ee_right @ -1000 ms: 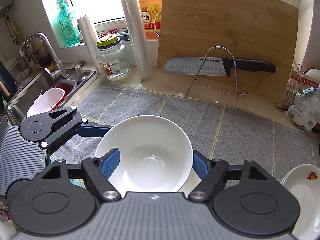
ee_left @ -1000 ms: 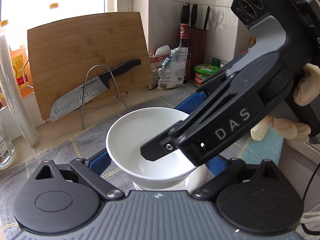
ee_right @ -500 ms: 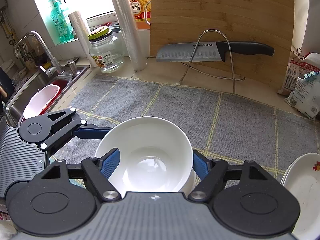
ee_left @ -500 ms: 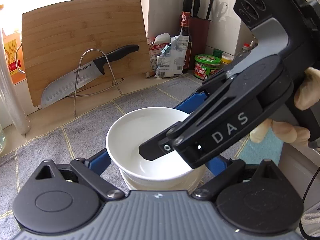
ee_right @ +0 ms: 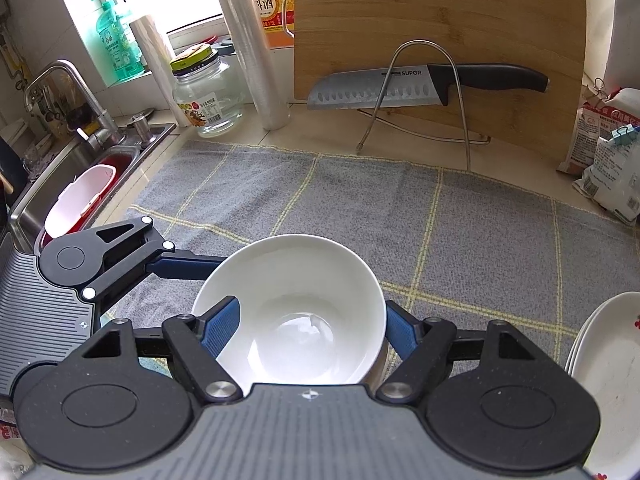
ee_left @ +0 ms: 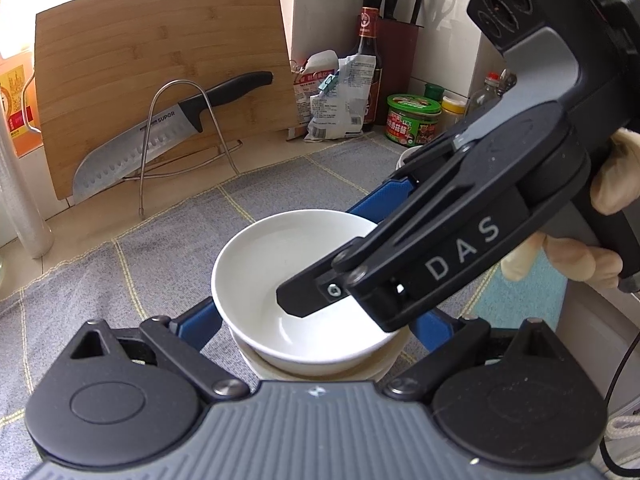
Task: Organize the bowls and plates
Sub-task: 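Carry the white bowl with the right gripper over the nested bowls, then lower the white bowl into the nested bowls and open the right gripper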
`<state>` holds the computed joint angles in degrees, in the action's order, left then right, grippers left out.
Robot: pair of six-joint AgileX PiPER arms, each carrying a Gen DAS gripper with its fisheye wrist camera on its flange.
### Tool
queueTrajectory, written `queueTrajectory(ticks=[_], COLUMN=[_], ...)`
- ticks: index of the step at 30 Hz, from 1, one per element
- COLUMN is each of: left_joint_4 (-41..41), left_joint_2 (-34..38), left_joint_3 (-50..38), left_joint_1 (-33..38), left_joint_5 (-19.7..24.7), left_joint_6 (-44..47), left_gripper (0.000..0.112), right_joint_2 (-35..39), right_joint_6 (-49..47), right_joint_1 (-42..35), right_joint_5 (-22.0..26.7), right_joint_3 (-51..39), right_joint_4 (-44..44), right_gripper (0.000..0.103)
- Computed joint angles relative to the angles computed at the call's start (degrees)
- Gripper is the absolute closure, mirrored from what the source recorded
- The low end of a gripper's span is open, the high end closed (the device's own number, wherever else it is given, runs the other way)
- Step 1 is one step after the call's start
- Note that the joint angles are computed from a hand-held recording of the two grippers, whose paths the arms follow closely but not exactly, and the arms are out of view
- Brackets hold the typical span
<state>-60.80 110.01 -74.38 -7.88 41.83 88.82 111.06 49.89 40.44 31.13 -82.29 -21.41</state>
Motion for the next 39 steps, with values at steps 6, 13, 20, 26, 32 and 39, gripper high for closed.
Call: queueTrajectory(ticks=[6,13,20,26,32,39], left_joint_4=[0.5,-0.2,0.1,-1.6,-0.8,4.6], left_joint_2=[0.2,0.3,0.7,-0.6,-1.2,-0.6], left_joint_3=[-0.3,0.2,-0.2,1.9,2.9,2.7], left_joint_1=[-0.1,0.1,0.5,1.1,2.6,3.5], left_joint_5=[0.2,0.3,1.5,1.0,2.3,2.7], left_joint_6=[0.0,1.2,1.5,4.8,6.0,1.5], left_gripper=[0.014,0.014,0.013,0.012,0.012,0.012], right_joint_2=[0.2,0.0,0.4,-0.1,-2.1,-5.8], right_joint_6=[0.1,1.8,2.3,4.6,9.3,13.8], right_joint_1=[0.4,0.7,1.3,1.7,2.9,5.3], right_joint_5=[0.6,-0.2,0.2,-0.6,-2.1,-4.3], right_joint_3=[-0.2,0.6,0.5,2.0,5.0,11.1], right_joint_4=[-0.7,-2.2,-3.5,-5.3,-9.7,-15.3], right_gripper=[0.020,0.019,0.011,0.000,0.000,0.000])
